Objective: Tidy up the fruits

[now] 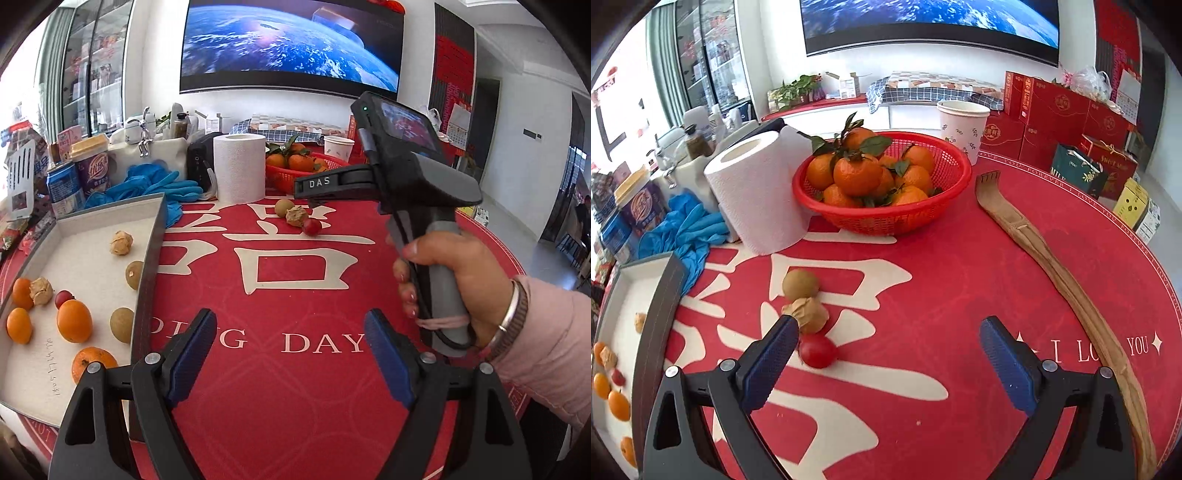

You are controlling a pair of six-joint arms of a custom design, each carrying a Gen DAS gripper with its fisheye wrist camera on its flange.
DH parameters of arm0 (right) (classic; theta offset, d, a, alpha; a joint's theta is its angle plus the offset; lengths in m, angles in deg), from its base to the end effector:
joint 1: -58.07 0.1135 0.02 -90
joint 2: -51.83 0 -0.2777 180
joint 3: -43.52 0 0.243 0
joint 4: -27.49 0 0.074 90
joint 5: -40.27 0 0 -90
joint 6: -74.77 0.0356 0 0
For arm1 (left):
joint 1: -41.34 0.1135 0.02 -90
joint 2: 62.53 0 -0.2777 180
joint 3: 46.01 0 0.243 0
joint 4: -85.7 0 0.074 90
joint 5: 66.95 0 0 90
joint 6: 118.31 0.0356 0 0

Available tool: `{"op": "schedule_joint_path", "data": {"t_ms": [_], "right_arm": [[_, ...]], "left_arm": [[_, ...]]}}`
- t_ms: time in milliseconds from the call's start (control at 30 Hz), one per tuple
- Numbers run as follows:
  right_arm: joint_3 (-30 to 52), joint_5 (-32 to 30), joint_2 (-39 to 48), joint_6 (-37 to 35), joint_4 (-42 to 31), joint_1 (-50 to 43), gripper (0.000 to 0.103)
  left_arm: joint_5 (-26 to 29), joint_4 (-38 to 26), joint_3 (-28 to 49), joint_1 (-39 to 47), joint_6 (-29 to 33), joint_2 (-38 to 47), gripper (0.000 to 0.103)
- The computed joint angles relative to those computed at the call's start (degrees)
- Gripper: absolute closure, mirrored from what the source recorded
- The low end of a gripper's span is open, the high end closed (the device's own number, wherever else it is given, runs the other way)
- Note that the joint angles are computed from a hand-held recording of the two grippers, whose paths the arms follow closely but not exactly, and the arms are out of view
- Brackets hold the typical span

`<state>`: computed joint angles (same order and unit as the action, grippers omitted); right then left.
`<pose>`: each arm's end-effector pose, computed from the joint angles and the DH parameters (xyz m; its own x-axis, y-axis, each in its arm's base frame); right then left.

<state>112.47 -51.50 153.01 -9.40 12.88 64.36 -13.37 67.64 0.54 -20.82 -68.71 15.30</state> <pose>0.3521 0.0399 0.1764 -0.7346 0.0212 -0.6782 -0.0562 0.9942 0.0919 0.1289 -0.1988 0.1809 -0.6139 0.0456 -0.7881 0.1747 0.9814 -0.0793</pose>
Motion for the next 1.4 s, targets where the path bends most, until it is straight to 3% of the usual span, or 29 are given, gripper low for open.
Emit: {"op": "schedule_joint_path", "data": {"t_ms": [233,400,500,767,933,1067,1200,1400], "right_arm": [[8.33,-1.97,7.3,2.19,-6.94,-0.56,0.004],[1.4,-4.43,2.08,-3.05,-3.01,1.52,0.004],[-3.07,-2.8,-1.09,-3.83,0.34,2.26,0.004],[-10.14,-3.33,-7.62,-5.58,-1.3,-0.72,0.004],[-18.67,5.7,-15.12,-10.28,-0.53,-1.08,0.004],[-23.71,1.91,-20.97,-12.76,-2.31,-4.9,0.001],[-26.54,1.95,-23.98,-13.07,-2.59,-4.83,0.001],[-25.82,-1.9,-20.71,-11.04,-1.16,-5.24,0.0]], "left_arm": [[-2.65,-0.66,0.97,-2.56,1.66,1.55,0.018],[-2.84,-1.25,1.57,-3.68,1.36,2.72,0.018],[-4.07,-1.46,1.8,-4.76,1.3,3.57,0.018],[-10.98,-1.92,2.58,-11.08,0.89,6.32,0.018],[-18.61,-2.4,4.08,-20.93,-0.49,9.69,0.018],[-22.46,-0.3,4.67,-27.31,0.54,12.17,0.018],[-25.12,1.77,4.98,-29.88,2.49,13.7,0.017],[-24.75,-0.87,5.52,-28.58,-0.82,14.05,0.017]]}}
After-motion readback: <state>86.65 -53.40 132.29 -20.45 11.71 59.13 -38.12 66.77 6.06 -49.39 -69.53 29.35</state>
